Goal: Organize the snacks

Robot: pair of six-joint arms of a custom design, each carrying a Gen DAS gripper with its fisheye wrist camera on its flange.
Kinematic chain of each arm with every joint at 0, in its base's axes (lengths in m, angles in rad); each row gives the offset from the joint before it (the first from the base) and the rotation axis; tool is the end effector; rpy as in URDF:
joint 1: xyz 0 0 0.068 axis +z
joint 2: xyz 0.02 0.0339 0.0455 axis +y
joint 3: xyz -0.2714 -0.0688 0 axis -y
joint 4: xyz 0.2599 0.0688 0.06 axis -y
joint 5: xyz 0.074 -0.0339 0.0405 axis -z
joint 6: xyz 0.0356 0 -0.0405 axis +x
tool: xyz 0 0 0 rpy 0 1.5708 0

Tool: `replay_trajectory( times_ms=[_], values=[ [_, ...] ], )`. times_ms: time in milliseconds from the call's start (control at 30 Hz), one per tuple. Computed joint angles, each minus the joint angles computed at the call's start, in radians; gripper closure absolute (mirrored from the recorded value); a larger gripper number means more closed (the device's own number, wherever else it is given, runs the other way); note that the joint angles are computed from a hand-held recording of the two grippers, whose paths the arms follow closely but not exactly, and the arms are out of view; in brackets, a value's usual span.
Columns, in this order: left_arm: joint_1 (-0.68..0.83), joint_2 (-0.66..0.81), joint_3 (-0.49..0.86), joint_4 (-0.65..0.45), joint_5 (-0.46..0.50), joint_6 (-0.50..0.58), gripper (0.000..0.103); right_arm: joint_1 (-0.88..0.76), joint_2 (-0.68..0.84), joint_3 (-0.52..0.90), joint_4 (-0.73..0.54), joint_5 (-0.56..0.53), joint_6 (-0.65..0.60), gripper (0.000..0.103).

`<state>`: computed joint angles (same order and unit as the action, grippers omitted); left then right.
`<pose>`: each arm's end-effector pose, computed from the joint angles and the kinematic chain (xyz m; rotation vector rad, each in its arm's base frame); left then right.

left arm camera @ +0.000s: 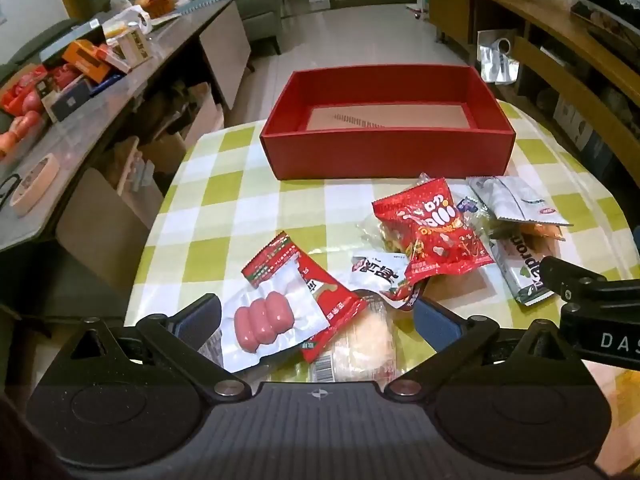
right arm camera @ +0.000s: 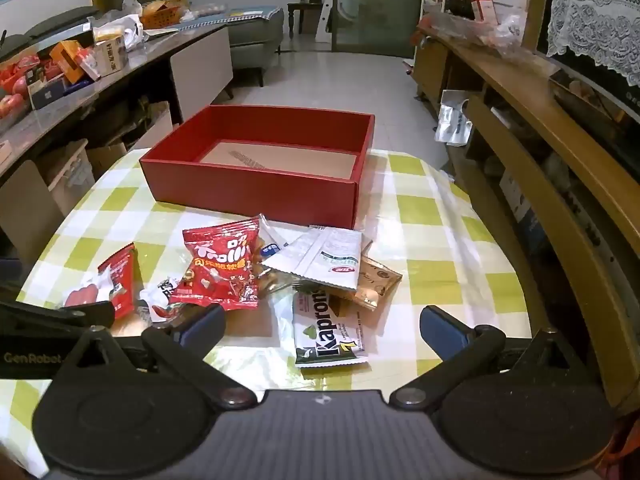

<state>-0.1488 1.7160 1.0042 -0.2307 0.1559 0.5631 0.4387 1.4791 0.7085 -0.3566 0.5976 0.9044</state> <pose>0.3546 -0.0588 0.1694 0.9292 2.3176 -0.0240 0.2510 0.0956 0.1524 0.7228 2.3185 -0.2443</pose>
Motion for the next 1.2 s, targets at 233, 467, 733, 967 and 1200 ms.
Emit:
replay_trajectory(
  times_ms=[233,467,733,967,1200],
  values=[
    [0.005,0.014,-0.004,0.009,0.009,0.001,0.0,-0.005,0.014,0.002,0.008,-0.027,0.001,0.0],
    [0.003,0.022,0.01,-0.013,-0.01,0.009,0.0,-0.008,0.03,0.02,-0.015,-0.031,-0.011,0.0],
    [0.003,0.021,0.006,-0.012,-0.007,0.013,0.0,-0.011,0.037,0.019,-0.009,-0.045,-0.015,0.0],
    [-0.001,0.019,0.005,-0.014,-0.013,0.009,0.0,-0.012,0.041,0.02,-0.012,-0.048,-0.015,0.0],
    [0.0,0.021,0.008,-0.018,-0.011,0.013,0.0,-0.014,0.041,0.019,-0.012,-0.055,-0.02,0.0]
  ],
)
